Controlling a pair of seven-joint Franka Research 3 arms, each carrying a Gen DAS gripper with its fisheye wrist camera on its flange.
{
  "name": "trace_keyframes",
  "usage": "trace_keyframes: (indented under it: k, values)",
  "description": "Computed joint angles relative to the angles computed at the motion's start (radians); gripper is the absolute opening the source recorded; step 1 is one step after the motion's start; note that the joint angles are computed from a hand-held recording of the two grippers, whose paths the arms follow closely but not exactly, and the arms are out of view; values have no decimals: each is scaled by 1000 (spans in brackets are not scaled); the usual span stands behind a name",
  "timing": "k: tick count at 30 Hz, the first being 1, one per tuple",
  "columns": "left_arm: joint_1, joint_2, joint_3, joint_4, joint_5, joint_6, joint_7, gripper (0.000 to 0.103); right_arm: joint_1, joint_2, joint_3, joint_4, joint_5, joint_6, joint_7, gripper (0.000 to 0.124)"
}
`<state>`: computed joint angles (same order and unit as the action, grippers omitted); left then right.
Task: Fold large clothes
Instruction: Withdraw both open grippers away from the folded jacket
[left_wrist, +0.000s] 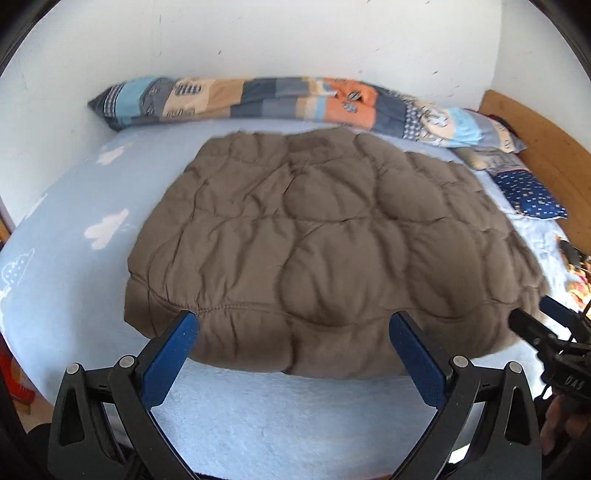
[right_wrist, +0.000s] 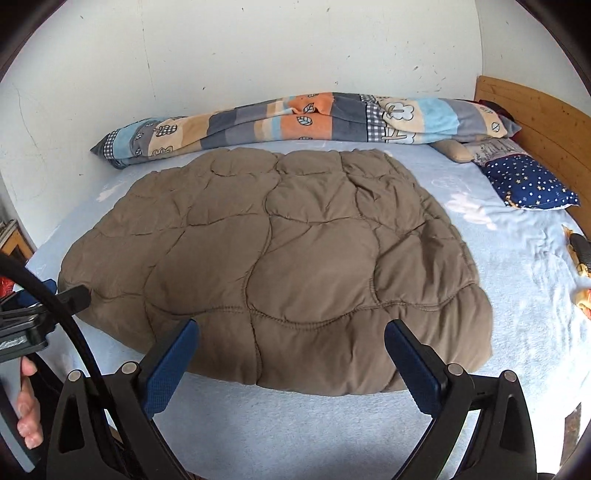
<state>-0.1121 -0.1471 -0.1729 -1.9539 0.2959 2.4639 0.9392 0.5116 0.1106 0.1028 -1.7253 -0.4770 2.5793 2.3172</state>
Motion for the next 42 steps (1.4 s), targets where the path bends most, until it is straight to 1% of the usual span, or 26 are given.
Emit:
trace_keyframes:
  k: [3,5,7,8,10,13,16,18,20,23,26,27,28,29,30,31,32,35,36,38,40,42]
  values:
    - [3,40,12,18,-47,-28,8,103,-7,29,-7,22,48,-45,16,101]
    - [5,51,9,21,-32,-22,0,103,-17,53,-11,41,108,-72,5,99]
    - [6,58,5,25,-9,-24,-16,103,-25,73,-15,54,159,-68,-15,99]
    - [6,62,4,26,-6,-27,-21,103,-22,82,-18,66,163,-79,-23,100]
    - [4,65,3,30,0,-34,-27,103,-12,116,-19,112,170,-130,-67,103]
    - [0,60,2,33,3,-48,-22,103,11,138,-34,144,147,-166,-75,103]
    - [1,27,9,6,-25,-14,-19,103,19,120,-44,127,142,-144,-54,103]
    - [6,4,4,-5,-2,-11,-40,103,25,89,-48,89,109,-96,-22,103]
    - [10,-23,-2,-22,34,12,-65,103,32,54,-50,45,43,-52,15,103]
    - [20,-55,-25,-25,134,32,-106,103,43,12,-49,6,-114,0,105,103]
    - [23,-98,-43,-37,215,68,-138,103,33,-25,-34,-32,-211,41,188,103]
    - [26,-104,-50,-30,235,60,-146,103,23,-31,-27,-40,-217,55,196,103]
    - [29,-109,-64,-16,266,35,-153,103,17,-43,-20,-53,-232,64,216,103]
    - [28,-108,-68,-2,278,14,-151,103,13,-48,-12,-55,-246,65,232,103]
    - [22,-107,-75,21,284,-23,-144,103,8,-59,-5,-68,-260,75,248,103]
    - [17,-106,-76,31,283,-35,-141,103,3,-65,3,-76,-269,82,256,103]
    - [15,-111,-80,36,296,-43,-152,103,0,-68,10,-76,-280,81,265,103]
    - [23,-134,-98,24,367,-37,-214,103,-13,-81,23,-91,-290,100,277,103]
    - [22,-140,-99,21,382,-36,-216,103,-15,-88,29,-95,-296,93,289,103]
    - [11,-149,-95,15,379,-40,-191,103,-19,-107,39,-113,-321,85,328,103]
    - [-8,-153,-82,10,330,-68,-135,103,-24,-134,55,-137,-354,73,365,103]
    - [-9,-166,-95,-20,334,-104,-142,103,-29,-164,77,-172,-371,75,396,103]
